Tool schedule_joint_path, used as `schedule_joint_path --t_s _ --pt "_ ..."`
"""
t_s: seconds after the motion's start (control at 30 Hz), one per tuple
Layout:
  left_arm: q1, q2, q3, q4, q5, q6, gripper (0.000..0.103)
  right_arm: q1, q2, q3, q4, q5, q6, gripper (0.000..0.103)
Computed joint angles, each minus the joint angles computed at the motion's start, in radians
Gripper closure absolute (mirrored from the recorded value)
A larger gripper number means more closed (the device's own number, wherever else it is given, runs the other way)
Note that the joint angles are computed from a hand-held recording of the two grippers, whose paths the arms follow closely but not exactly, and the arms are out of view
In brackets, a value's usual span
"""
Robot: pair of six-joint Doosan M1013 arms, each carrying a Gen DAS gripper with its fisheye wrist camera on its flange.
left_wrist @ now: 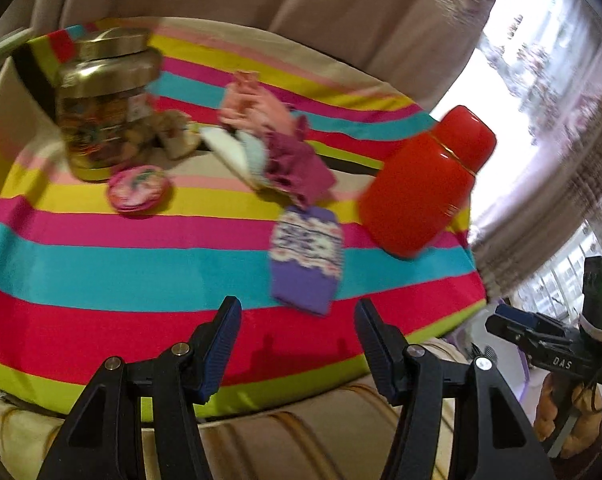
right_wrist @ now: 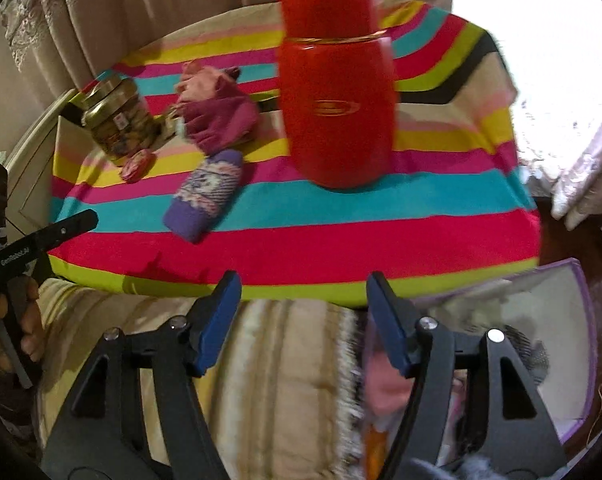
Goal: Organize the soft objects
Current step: 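Move both open tools back over the remaining soft items, then grasp the pink round pouch with the left tool while the right tool grasps the purple knit mitten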
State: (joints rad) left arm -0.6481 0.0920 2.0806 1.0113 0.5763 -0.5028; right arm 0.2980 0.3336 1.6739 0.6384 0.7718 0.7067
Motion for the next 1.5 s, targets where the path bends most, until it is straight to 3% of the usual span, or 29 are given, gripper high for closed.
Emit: schedule_joint_path --t_s 0.4,0.53,0.7,0.83,1.3,1.5 --pt "0.054 -0.031 0.05 -0.032 0.051 -0.056 0.043 0.12 0.081 -0.087 -0.072 0.028 0.154 0.026" --pt "0.07 -0.034 0.059 -0.051 0.072 -0.07 0.034 0.153 0.114 -0.126 -0.096 0.039 0.233 0.023" --pt "0.094 -0.032 0.065 -0.083 0.088 -0.07 0.031 0.188 0.15 -0.156 -0.125 0.019 0.296 0.023" --pt "0.113 -0.022 0.059 -0.104 0.105 -0.048 0.023 0.203 0.167 -0.167 -0.138 0.013 0.316 0.023" --pt "0.241 0.068 0.002 -0.164 0.082 0.076 0.021 0.236 0.197 -0.184 -0.184 -0.027 0.323 0.018" --pt "0.271 0.114 -0.032 -0.196 0.091 0.138 0.021 0.246 0.211 -0.195 -0.2 -0.035 0.339 0.016"
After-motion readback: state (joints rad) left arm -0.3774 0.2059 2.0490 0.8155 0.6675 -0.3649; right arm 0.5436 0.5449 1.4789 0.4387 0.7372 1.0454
